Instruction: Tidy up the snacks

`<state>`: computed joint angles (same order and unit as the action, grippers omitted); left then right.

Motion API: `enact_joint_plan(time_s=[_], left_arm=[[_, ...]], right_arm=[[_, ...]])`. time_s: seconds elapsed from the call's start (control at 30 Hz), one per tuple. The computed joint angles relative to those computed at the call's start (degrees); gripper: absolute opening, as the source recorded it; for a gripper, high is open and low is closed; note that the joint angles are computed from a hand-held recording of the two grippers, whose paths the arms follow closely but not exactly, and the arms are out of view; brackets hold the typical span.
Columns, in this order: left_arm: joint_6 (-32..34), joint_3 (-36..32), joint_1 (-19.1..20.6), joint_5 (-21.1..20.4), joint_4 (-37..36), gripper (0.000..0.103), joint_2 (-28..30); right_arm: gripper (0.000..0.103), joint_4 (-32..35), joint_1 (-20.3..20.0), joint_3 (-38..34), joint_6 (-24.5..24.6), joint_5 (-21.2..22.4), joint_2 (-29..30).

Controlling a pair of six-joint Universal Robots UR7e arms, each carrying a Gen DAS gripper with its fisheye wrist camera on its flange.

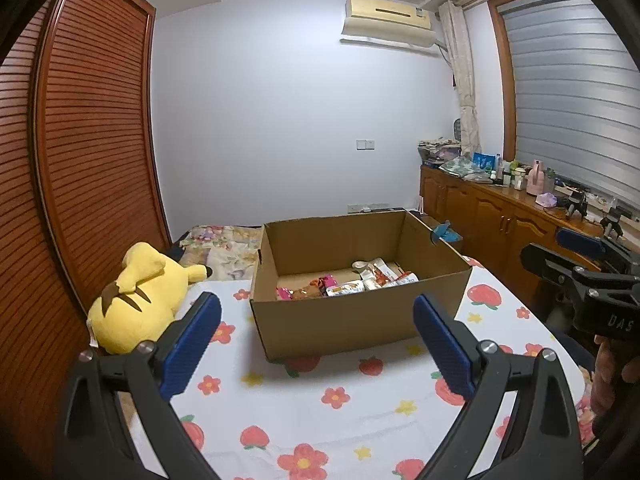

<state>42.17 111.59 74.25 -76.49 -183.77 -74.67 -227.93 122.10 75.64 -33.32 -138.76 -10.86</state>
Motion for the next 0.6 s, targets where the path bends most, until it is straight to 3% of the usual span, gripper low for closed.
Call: enact_joint_plan(time_s=[0.6], left_arm=[[-1.0,0.4,1.7,-0.4,0.7,0.098,0.2]], right_arm=[[0.093,-2.6,-0.3,1.3,-0.6,-1.9,0.8]])
